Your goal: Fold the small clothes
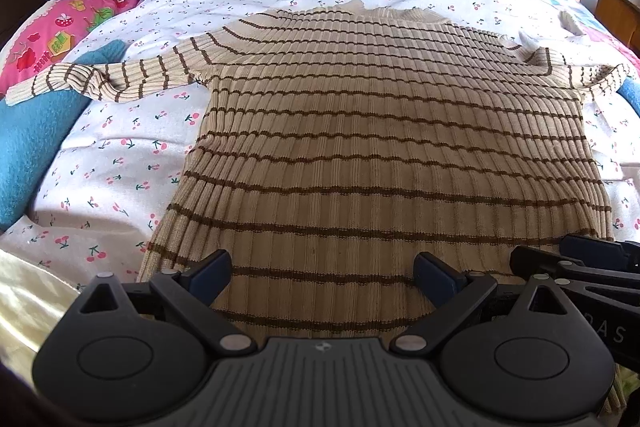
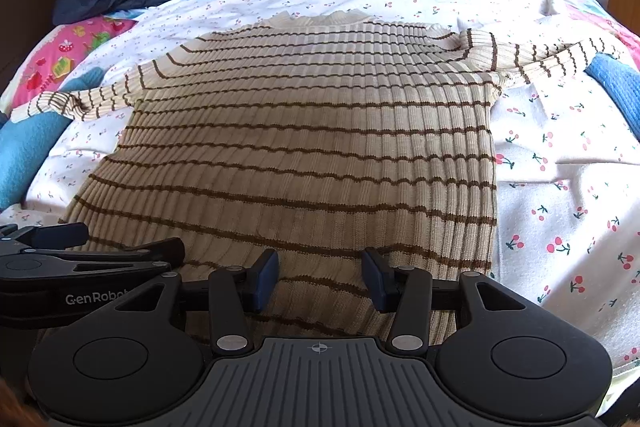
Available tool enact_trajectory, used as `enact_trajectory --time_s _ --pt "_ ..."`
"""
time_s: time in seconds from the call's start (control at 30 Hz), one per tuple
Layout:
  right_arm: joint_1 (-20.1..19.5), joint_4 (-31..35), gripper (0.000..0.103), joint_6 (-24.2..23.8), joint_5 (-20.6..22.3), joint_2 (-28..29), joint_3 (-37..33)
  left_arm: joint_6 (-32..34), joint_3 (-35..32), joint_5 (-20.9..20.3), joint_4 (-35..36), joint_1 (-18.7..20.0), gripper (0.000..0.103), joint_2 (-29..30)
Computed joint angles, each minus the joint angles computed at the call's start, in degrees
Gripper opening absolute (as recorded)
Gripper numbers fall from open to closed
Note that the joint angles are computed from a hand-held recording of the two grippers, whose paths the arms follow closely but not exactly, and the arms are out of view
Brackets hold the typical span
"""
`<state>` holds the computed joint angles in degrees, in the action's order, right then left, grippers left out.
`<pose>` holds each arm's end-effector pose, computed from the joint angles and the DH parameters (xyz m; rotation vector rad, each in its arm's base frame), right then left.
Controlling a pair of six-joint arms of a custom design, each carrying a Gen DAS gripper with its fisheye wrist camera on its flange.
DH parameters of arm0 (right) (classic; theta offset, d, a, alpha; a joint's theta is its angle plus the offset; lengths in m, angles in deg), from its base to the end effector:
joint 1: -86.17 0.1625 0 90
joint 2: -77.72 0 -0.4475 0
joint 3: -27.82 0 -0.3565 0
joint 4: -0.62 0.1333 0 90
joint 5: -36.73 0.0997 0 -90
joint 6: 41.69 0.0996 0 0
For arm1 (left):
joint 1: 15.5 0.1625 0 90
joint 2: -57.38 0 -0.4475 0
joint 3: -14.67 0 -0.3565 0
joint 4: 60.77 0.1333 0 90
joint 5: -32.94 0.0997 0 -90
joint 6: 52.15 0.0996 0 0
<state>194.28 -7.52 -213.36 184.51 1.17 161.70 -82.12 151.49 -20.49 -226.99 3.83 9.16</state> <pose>0.1261 -0.2279 0.1923 -0.2510 -2.1336 1.0276 -0.3015 -0.3099 0.0403 0.9662 2.3439 -0.4689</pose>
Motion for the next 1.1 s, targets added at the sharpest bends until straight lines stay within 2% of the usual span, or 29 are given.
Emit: enact_trajectory --time_s 0.53,0.7,1.1 --pt "-0.33 -0.87 0.047 -1.52 0.68 0.99 -0.05 -0.09 0.22 -1.13 -0.97 1.0 0.102 0.67" --pt "-0.46 -1.26 0.05 -2.49 0.76 1.34 -0.05 -0.82 -0.46 -2.52 1.03 1.95 0.102 0.85" --pt "-0.81 -1.62 0.051 -3.19 0.48 1.32 0.07 -3.17 -1.71 -5.57 5.48 3.61 0.103 0.67"
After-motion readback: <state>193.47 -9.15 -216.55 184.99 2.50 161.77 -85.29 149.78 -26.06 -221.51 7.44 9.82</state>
